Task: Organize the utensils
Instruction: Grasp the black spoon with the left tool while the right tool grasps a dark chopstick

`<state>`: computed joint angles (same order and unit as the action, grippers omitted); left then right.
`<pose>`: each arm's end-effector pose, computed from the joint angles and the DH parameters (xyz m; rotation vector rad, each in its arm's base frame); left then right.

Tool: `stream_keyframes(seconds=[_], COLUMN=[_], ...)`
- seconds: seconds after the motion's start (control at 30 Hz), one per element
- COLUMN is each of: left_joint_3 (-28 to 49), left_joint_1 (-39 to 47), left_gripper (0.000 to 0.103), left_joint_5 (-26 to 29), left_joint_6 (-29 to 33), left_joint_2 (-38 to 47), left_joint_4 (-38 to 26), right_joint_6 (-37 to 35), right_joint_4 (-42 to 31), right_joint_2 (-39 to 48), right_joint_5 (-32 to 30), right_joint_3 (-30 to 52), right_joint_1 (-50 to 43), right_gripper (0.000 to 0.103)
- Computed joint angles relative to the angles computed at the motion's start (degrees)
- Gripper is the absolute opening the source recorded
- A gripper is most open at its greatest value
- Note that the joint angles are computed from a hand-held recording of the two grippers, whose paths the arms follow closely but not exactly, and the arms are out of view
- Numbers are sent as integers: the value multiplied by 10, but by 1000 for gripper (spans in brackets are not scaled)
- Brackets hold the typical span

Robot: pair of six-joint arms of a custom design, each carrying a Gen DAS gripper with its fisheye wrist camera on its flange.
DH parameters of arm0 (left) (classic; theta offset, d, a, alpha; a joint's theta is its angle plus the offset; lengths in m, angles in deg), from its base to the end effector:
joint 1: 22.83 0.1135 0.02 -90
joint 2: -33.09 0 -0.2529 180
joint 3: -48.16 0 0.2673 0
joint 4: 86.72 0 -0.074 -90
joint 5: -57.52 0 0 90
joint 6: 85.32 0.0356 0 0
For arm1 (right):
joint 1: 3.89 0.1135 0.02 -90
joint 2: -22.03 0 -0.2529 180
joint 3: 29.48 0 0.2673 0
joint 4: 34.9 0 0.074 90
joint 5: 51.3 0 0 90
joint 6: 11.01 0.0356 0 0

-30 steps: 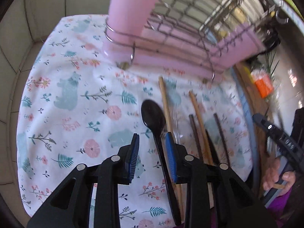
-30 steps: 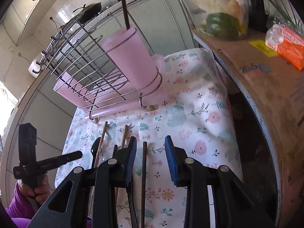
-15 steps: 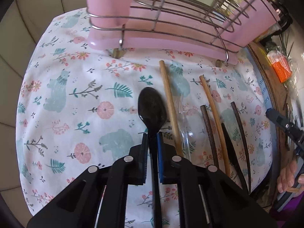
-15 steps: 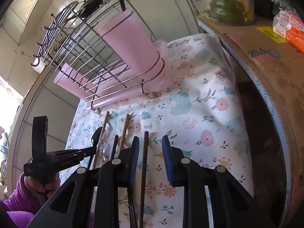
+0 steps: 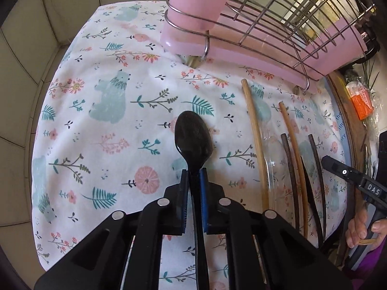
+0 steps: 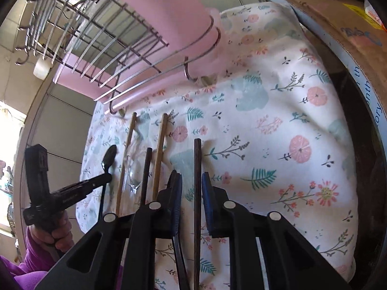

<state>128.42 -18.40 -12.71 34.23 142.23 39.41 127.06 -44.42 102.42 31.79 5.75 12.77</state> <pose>0.3504 0.0151 0.1167 0.6596 2.8141 -0.4282 0.2186 0.0699 0.0841 0.6616 2.5393 0.5809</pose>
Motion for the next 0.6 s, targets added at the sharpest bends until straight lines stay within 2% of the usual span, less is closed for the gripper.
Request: stream_keyframes(seconds=[0.27, 0.37, 0.43, 0.6], left_joint_3=[83, 133, 155, 133], left_joint_1=[-6, -9, -12, -13], left_gripper=[10, 10, 10, 9], left_joint_5=[-3, -8, -14, -16], left_joint_6=[32, 34, 36, 55], left_joint_2=[61, 94, 107, 91], left_joint_4=[-79, -124, -143, -121], right_joint_6=[-22, -32, -30, -20], right_joint_4=[-18, -14, 8, 39], right_joint_2=[88, 118, 116, 81], right_joint_5=[-12, -19, -31, -23], right_joint_3=[67, 84, 71, 31], right_joint_1=[-3, -9, -17, -15], right_gripper=[16, 6, 6, 6])
